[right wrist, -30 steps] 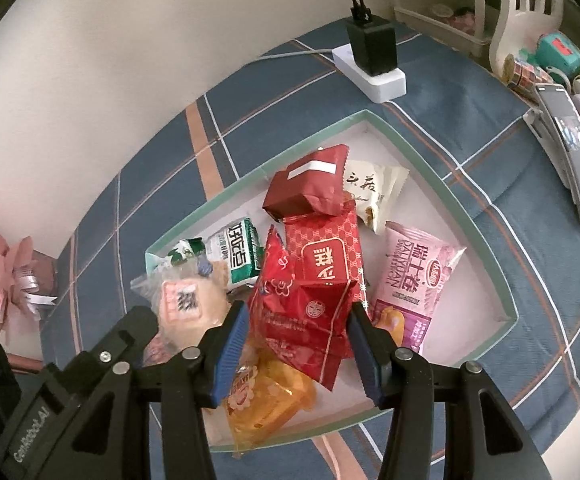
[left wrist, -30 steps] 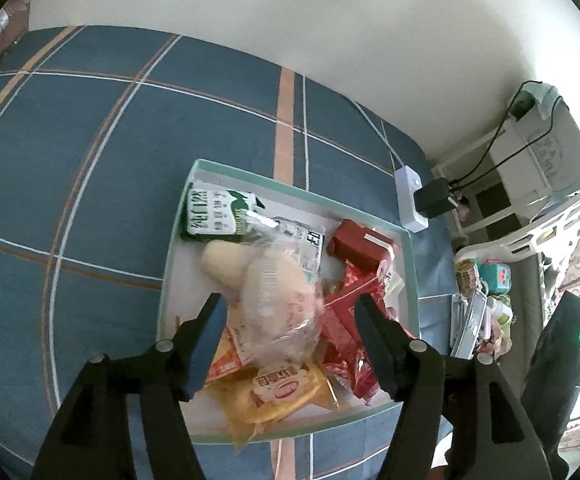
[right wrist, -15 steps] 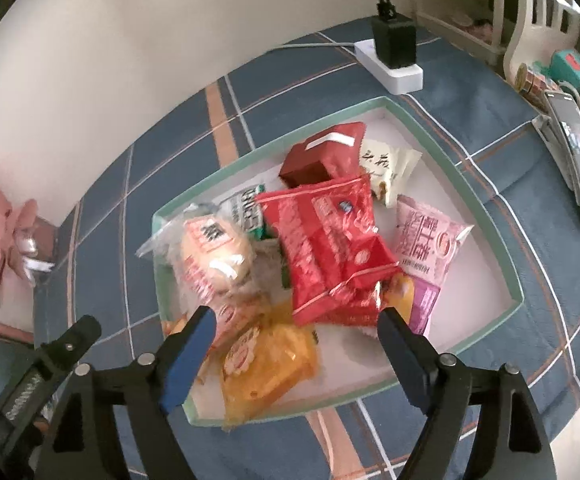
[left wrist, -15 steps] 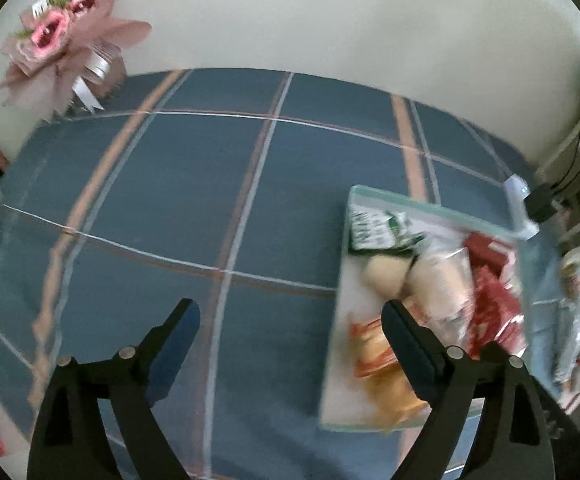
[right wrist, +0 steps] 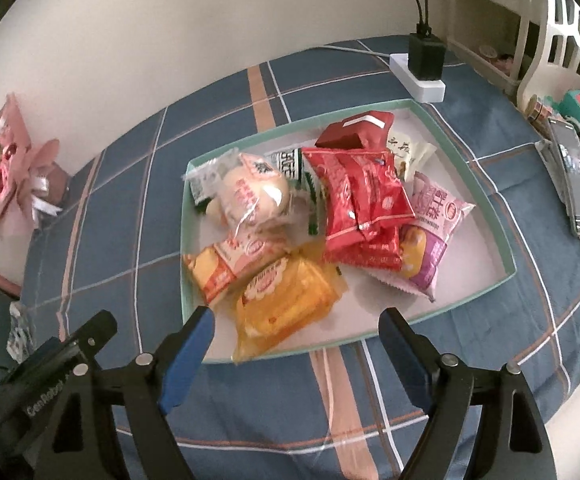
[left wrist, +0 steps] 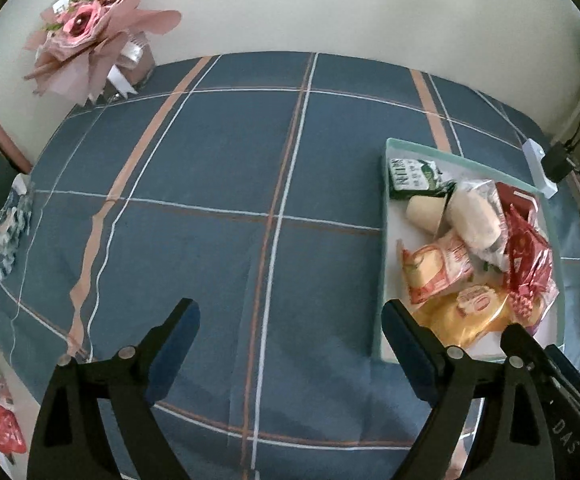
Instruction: Organize snacks
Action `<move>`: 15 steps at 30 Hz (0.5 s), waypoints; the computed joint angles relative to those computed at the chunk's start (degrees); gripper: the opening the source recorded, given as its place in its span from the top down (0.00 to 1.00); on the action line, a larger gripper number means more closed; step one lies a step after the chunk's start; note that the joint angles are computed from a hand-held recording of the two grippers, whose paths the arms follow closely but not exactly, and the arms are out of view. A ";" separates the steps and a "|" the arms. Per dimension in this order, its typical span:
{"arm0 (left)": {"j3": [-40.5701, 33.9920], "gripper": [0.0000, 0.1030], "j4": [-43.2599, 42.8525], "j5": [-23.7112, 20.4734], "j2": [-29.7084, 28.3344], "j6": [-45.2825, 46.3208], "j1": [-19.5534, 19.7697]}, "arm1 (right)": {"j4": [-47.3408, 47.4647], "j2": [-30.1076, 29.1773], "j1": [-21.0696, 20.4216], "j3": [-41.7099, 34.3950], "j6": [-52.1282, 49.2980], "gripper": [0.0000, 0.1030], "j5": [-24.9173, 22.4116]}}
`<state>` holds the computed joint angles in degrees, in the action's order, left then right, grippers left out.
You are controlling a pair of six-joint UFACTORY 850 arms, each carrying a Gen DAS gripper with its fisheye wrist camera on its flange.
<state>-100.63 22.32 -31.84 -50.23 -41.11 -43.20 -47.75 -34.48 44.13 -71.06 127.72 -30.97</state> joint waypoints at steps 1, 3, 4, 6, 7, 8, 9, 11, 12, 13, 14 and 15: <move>0.60 0.10 0.96 0.04 0.34 -0.94 -0.03 | 0.42 -0.13 0.27 -0.18 -0.59 0.16 -0.28; 1.99 0.10 2.50 0.45 1.16 -2.33 -0.01 | 0.90 -0.34 0.70 -0.51 -1.54 0.16 -0.63; 2.59 0.10 2.97 0.68 1.52 -2.75 0.00 | 1.18 -0.40 0.87 -0.65 -2.03 0.16 -0.84; 3.72 0.10 3.62 1.03 2.14 -3.51 0.06 | 1.34 -0.43 1.18 -0.80 -2.56 0.16 -1.38; 4.10 0.10 3.87 1.09 2.34 -3.71 0.08 | 1.23 -0.38 1.33 -0.79 -2.45 0.16 -1.56; 4.37 0.10 3.93 1.19 2.50 -3.68 0.11 | 1.15 -0.38 1.48 -0.81 -2.37 0.16 -1.75; 4.79 0.10 4.06 1.42 2.78 -3.72 0.14 | 1.19 -0.39 1.59 -0.86 -2.45 0.16 -1.87; 5.40 0.10 4.40 1.84 3.24 -3.83 0.16 | 1.39 -0.46 1.81 -1.01 -2.85 0.16 -2.12; 5.69 0.10 4.43 2.10 3.44 -3.73 0.17 | 1.47 -0.55 1.86 -1.17 -3.02 0.16 -2.25; 6.11 0.10 4.51 2.40 3.73 -3.59 0.14 | 1.56 -0.65 1.93 -1.32 -3.22 0.16 -2.42; 6.41 0.10 4.63 2.58 3.94 -3.57 0.09 | 1.62 -0.72 2.00 -1.46 -3.39 0.16 -2.59; 6.66 0.10 4.76 2.76 4.12 -3.59 0.07 | 1.71 -0.81 2.06 -1.62 -3.60 0.16 -2.79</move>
<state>-93.97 27.08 -29.08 -46.11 -44.70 -43.13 -46.04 -35.29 46.19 -72.68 124.12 -33.75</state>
